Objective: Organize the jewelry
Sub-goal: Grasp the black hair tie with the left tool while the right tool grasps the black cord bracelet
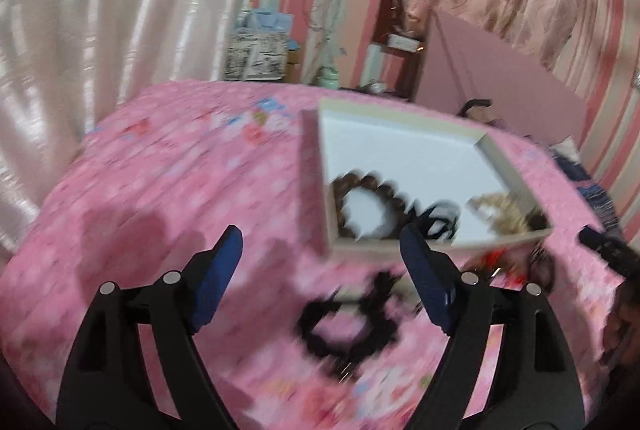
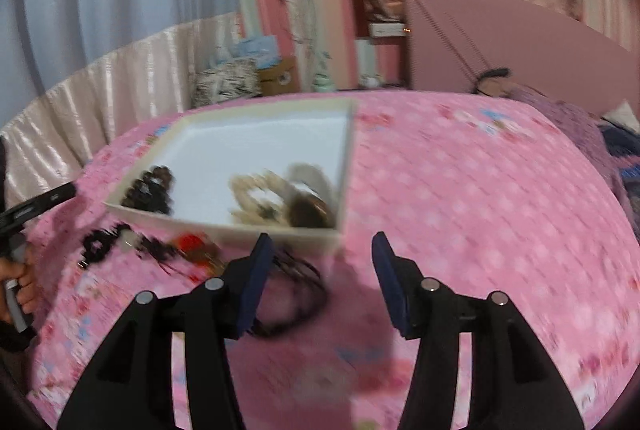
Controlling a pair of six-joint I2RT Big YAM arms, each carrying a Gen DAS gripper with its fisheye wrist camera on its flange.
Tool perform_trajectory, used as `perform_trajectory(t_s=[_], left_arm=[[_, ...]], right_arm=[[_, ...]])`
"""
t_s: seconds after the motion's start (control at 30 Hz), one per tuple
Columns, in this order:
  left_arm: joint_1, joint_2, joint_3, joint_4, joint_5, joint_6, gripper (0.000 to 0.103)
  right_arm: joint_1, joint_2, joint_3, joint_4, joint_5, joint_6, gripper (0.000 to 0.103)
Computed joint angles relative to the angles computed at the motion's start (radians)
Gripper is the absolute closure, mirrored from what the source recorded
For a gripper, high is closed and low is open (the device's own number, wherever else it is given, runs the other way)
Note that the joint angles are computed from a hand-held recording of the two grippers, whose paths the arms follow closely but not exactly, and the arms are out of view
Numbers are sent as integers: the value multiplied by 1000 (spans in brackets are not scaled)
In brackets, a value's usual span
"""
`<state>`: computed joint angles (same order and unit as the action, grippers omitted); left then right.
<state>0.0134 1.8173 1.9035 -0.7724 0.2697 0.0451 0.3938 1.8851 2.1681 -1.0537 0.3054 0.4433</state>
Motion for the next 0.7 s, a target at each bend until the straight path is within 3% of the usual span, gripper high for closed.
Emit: perform_trajectory(t_s=[0.1, 0.23, 0.5, 0.7], left_arm=[[6, -34, -71, 32, -39, 23, 22], [15, -25, -91, 7, -44, 24, 23], [13, -3, -71, -19, -71, 12, 23], [-4, 15, -44, -56, -113, 46, 22]], right_arm=[[1, -28, -57, -1, 32, 17, 51], [1, -24, -74, -13, 4, 39, 51], [18, 90, 74, -116, -14, 22, 51], [36, 158, 182, -213, 38, 7, 52]])
